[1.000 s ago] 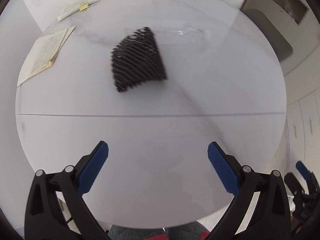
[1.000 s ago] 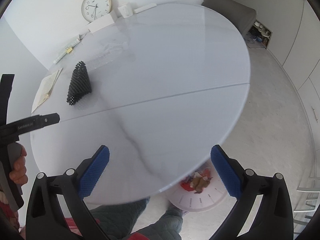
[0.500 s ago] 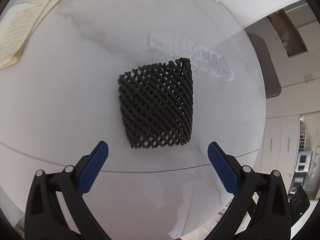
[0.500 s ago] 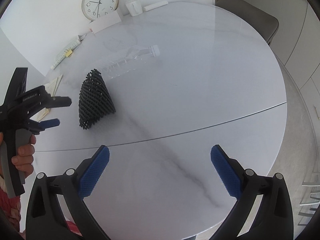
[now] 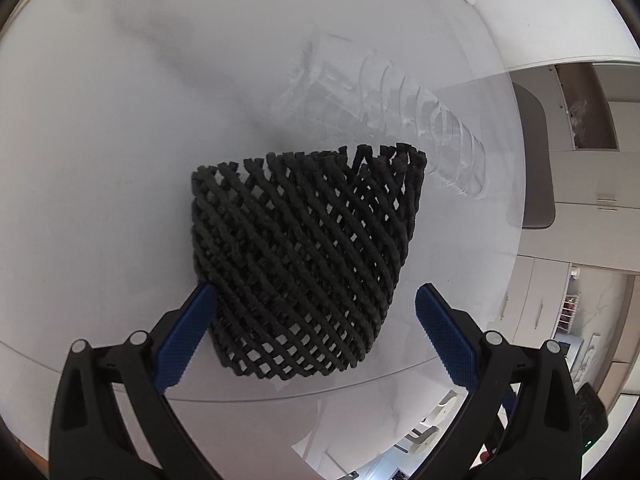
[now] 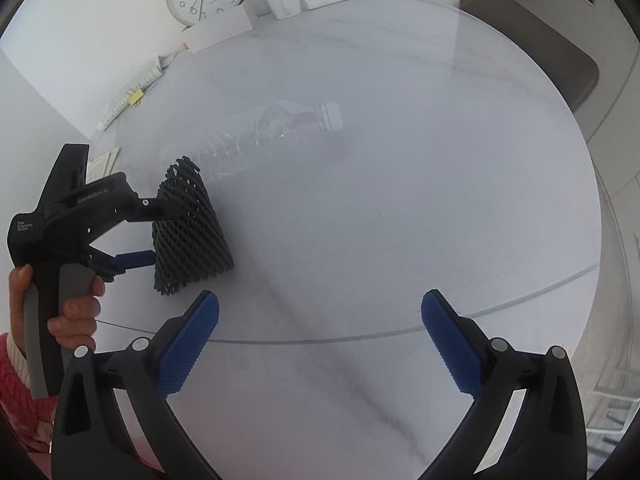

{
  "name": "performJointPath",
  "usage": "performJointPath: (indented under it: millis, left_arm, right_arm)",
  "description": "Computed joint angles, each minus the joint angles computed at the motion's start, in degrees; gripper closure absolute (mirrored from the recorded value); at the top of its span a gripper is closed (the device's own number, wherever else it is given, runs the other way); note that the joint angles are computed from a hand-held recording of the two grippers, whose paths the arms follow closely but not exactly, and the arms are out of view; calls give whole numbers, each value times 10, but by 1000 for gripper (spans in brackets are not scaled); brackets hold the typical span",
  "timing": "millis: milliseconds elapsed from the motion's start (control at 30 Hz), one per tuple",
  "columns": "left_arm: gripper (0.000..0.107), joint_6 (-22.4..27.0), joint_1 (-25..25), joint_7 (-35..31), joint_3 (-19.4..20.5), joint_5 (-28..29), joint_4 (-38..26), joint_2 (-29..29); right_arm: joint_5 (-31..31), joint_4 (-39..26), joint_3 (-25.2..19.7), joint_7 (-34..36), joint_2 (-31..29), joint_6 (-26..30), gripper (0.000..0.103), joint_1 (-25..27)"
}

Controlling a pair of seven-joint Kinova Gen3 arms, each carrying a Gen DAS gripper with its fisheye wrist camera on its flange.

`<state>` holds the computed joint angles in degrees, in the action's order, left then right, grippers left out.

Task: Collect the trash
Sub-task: 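Close the left tool on the black mesh sleeve and lift it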

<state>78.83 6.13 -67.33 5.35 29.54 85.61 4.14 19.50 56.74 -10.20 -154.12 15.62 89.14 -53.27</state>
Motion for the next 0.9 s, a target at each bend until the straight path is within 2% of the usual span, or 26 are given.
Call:
performJointPath:
  millis: [100, 300, 433, 600, 667, 767, 900]
  left_arm:
    - [12, -18, 15, 17, 10, -9, -3, 9]
    - [12, -31, 73, 73, 37, -82, -49, 33]
    - [12, -35, 100, 94, 44, -112, -62, 43]
    - [15, -19, 145, 135, 52, -177, -93, 63]
    - [21, -13, 159, 150, 53, -196, -105, 72]
    - [38, 7, 172, 164, 51, -221, -120, 78]
    - [70, 32, 168, 159, 44, -235, -121, 73]
  right_arm:
    - [-12, -19, 4, 40, 17, 0, 2, 18]
    - [-37, -27, 16, 84, 31, -12, 2, 44]
    - [-40, -30, 22, 93, 35, -8, 2, 47]
    - [-44, -31, 25, 98, 38, -9, 2, 53]
    - [-45, -31, 26, 97, 38, -8, 2, 52]
    - [-47, -33, 27, 98, 40, -7, 2, 55]
    - [-47, -19, 27, 94, 33, -15, 2, 56]
